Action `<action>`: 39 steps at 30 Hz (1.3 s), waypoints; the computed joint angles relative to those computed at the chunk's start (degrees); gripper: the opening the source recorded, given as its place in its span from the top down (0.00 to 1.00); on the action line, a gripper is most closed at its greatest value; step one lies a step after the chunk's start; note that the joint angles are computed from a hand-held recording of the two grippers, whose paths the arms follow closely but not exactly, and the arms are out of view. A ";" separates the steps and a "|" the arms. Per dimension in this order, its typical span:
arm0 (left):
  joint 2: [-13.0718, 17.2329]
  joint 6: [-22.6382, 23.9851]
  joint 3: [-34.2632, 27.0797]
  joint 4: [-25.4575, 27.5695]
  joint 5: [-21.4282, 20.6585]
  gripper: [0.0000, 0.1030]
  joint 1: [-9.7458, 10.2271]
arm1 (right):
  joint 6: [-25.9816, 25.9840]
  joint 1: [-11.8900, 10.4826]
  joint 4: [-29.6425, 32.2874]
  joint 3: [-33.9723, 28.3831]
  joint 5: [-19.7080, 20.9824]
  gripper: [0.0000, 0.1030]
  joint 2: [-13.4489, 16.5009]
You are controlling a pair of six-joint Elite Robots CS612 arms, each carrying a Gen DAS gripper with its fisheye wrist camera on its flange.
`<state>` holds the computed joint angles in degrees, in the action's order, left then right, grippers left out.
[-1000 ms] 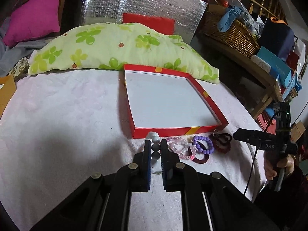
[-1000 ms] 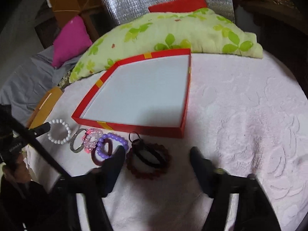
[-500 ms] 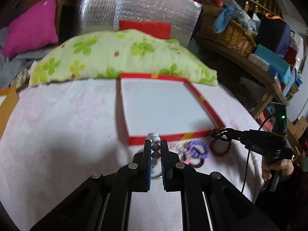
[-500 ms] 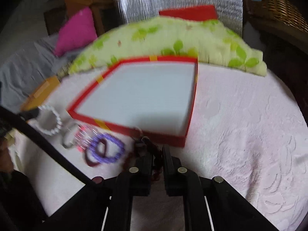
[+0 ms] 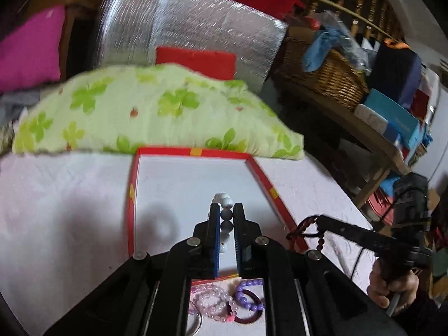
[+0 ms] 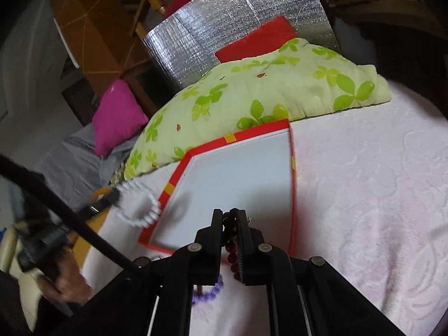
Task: Organize jewelry
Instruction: 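Lower both held bracelets into the red box and open both grippers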
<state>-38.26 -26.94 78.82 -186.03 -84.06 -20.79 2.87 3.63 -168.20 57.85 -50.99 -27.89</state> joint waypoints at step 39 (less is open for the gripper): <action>-2.84 -0.51 2.29 10.52 11.26 0.62 -1.38 | 2.22 1.92 1.20 -4.53 -6.21 0.52 1.84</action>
